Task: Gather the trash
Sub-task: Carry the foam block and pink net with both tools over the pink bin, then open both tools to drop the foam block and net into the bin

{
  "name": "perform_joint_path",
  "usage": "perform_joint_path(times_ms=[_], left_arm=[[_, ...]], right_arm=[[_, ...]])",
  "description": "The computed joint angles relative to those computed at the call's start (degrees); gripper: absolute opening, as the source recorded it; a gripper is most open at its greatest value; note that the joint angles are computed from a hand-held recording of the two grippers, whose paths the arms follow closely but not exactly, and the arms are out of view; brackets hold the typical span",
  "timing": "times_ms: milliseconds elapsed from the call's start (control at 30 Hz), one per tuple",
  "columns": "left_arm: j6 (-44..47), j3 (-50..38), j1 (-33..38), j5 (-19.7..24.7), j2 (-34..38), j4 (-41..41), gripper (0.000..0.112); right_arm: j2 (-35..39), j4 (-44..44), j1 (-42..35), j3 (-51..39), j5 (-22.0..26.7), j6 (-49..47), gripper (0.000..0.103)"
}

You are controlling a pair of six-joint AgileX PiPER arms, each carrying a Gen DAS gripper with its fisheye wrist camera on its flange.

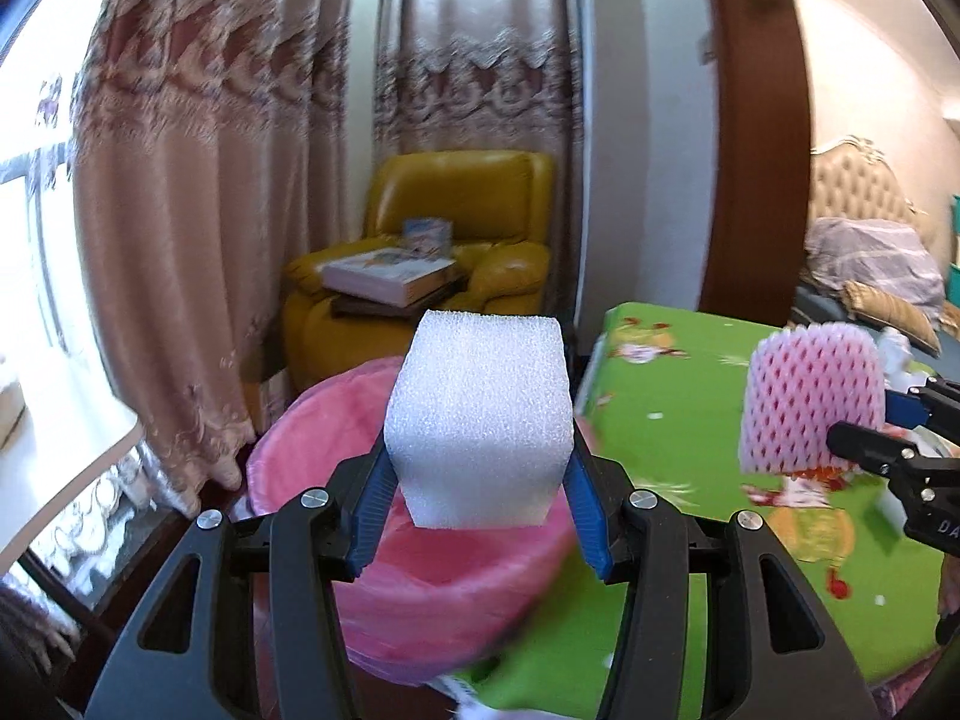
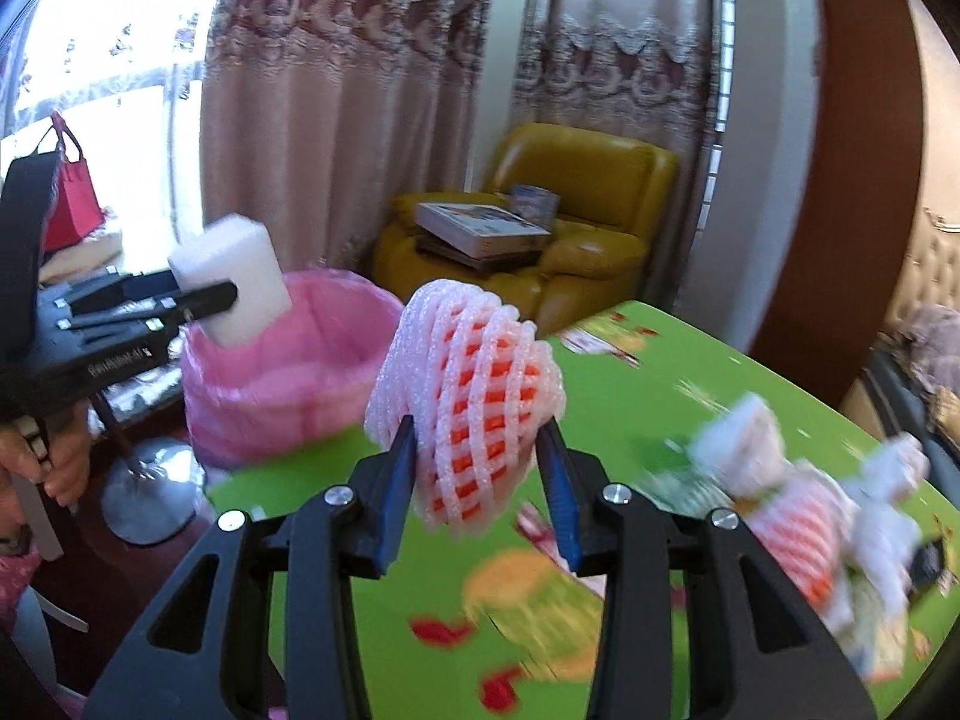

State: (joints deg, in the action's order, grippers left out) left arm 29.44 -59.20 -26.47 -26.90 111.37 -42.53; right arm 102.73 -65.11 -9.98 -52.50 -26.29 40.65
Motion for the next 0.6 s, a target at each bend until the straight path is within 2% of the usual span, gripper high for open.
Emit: perform_joint_path(times_ms=[67, 200, 300, 400, 467, 533, 600], left_arm=[[-1.96, -2.68, 3.65, 4.12, 1.52, 1.98, 0.048], [-3.41, -7.80, 8.28, 8.46, 4.83, 3.71, 0.048], [-9.08, -11.74, 12.02, 12.57, 7.30, 9.59, 0.048], [-9.79, -14.10, 13.78, 13.93, 8.88, 11.28, 0.048], [-6.87, -14.81, 13.67, 13.79, 9.32, 8.37, 0.049], [-4.53, -17.14, 14.26, 15.15, 10.61, 6.50, 0.051], [2.93, -18.48, 14.05, 15.01, 11.37, -0.55, 0.059]], right_arm=[[2.73, -2.10, 2.68, -4.38, 1.41, 3.02, 0.039], [8.24, -9.89, 7.86, -14.34, 4.92, 13.67, 0.040], [11.79, -15.27, 10.39, -20.24, 6.56, 20.02, 0.041], [15.20, -18.12, 12.83, -24.67, 8.69, 23.01, 0.046], [17.47, -21.97, 13.59, -27.19, 9.04, 27.46, 0.047], [19.26, -24.70, 14.56, -29.45, 8.74, 30.78, 0.059], [20.17, -27.16, 15.26, -30.76, 7.91, 32.65, 0.073]])
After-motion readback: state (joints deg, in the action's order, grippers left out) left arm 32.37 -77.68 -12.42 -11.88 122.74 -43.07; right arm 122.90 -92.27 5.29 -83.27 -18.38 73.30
